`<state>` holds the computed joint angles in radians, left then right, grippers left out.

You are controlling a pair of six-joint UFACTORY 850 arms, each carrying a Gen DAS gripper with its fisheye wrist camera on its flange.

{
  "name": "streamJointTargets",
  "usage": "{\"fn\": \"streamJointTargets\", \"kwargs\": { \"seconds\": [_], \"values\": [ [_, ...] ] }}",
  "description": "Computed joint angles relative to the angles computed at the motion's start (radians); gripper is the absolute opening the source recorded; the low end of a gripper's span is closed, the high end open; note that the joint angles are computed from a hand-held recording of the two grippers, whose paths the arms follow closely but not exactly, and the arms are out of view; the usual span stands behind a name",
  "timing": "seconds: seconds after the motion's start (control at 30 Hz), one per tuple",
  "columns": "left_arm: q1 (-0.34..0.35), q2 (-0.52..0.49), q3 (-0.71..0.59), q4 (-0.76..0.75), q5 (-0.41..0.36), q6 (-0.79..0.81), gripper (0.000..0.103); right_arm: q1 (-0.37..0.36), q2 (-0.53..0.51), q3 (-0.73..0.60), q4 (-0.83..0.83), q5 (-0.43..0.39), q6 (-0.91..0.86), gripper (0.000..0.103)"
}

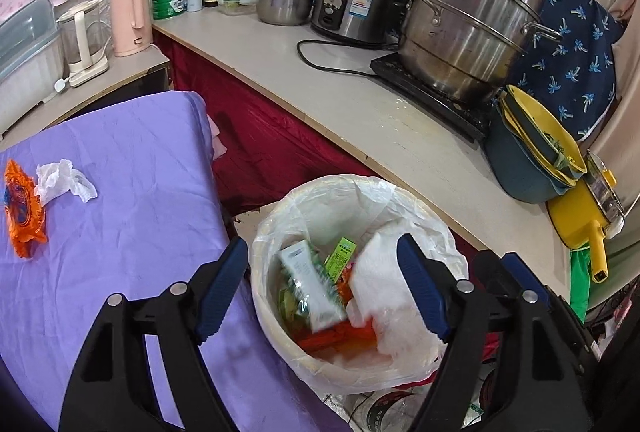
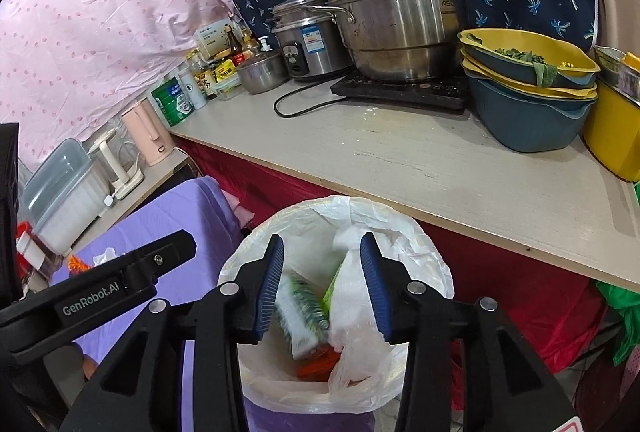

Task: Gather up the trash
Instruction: 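Open the left tool to drop the carton while the right drops the tissue, then move both open tools back over the table toward the orange snack bag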

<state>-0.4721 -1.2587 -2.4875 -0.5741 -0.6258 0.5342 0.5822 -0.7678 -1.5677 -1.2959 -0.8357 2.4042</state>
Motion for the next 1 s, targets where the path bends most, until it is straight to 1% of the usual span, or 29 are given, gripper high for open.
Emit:
{"fn": "streamJointTargets", "kwargs": {
  "seconds": [0.1, 0.3, 0.57, 0.77, 1.0],
  "values": [
    [0.007, 0.008, 0.013, 0.006, 0.006, -0.014, 0.073, 0.005, -0.004, -0.013, -0.004, -0.006, -0.010, 0.040],
    [0.025, 0.052, 0.089, -0.006, 0.039, -0.010, 0.073, 0.014, -0.014, -0.040, 0.000, -0.005, -0.035, 0.040],
    [0.059, 0.108, 0.176, -0.029, 0.086, 0.000, 0.073, 0.030, -0.054, -0.117, 0.016, -0.006, -0.089, 0.040],
    [0.096, 0.132, 0.210, -0.030, 0.116, -0.013, 0.073, 0.041, -0.106, -0.213, 0.039, -0.002, -0.161, 0.040],
    [0.145, 0.137, 0.217, -0.011, 0.129, -0.051, 0.073, 0.051, -0.193, -0.366, 0.085, 0.013, -0.271, 0.040]
  ]
}}
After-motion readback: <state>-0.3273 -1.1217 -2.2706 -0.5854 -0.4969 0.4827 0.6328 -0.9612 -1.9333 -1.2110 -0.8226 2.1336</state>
